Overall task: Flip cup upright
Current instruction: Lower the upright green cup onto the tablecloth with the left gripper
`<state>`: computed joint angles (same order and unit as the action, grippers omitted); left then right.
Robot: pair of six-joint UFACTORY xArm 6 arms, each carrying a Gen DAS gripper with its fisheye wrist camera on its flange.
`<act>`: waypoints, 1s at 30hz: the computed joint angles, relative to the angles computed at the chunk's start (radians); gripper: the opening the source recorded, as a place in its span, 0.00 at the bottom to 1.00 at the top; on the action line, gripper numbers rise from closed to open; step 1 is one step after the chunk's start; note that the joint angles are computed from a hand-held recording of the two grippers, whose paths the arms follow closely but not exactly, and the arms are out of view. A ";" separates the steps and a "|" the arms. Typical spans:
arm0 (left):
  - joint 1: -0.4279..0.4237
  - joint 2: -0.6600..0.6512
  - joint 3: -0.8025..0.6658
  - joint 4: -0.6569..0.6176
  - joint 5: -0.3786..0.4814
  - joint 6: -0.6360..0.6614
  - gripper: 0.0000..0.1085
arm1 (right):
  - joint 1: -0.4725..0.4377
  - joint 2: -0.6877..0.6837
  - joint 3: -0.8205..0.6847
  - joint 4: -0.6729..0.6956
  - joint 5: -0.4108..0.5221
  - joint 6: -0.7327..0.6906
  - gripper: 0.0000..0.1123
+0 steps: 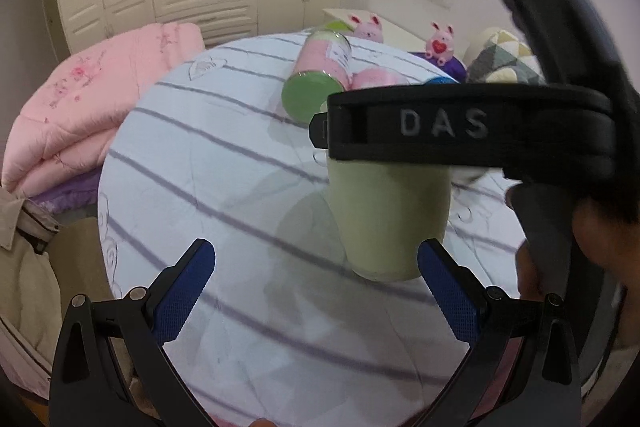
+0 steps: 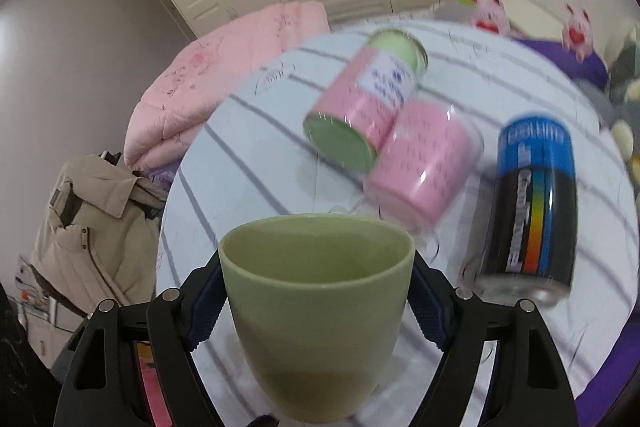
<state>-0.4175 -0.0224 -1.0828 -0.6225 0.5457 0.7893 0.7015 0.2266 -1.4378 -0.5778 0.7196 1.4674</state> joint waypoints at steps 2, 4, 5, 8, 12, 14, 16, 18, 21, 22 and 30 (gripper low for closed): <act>-0.009 0.028 -0.023 0.048 -0.026 -0.056 0.94 | 0.001 0.003 -0.010 -0.054 0.011 0.013 0.71; -0.013 0.056 -0.047 0.089 -0.043 -0.108 0.94 | 0.003 0.007 -0.014 -0.122 0.009 0.037 0.71; -0.014 0.071 -0.058 0.097 -0.052 -0.122 0.94 | 0.005 0.008 -0.014 -0.148 0.009 0.043 0.72; -0.014 0.104 -0.086 0.124 -0.046 -0.159 0.95 | 0.014 0.019 -0.029 -0.198 0.033 0.046 0.72; -0.014 0.107 -0.079 0.102 -0.057 -0.144 0.95 | 0.029 0.030 -0.042 -0.272 0.055 0.051 0.72; -0.015 0.103 -0.069 0.112 -0.059 -0.146 0.95 | 0.033 0.026 -0.032 -0.306 0.056 0.066 0.72; -0.013 0.104 -0.064 0.122 -0.060 -0.153 0.95 | 0.044 0.024 -0.023 -0.357 0.060 0.089 0.72; -0.011 0.099 -0.056 0.119 -0.055 -0.153 0.95 | 0.055 0.024 -0.019 -0.390 0.072 0.102 0.72; -0.009 0.094 -0.049 0.118 -0.055 -0.152 0.95 | 0.077 0.028 -0.019 -0.442 0.099 0.117 0.72; -0.009 0.091 -0.045 0.119 -0.057 -0.151 0.95 | 0.081 0.028 -0.018 -0.451 0.105 0.120 0.72; -0.022 0.056 0.000 0.110 -0.086 -0.134 0.95 | 0.106 0.008 0.013 -0.495 0.126 0.173 0.72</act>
<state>-0.4400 0.0338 -1.0831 -0.5122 0.4597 0.6555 0.8073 0.2347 -1.4253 -1.0723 0.8458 1.6404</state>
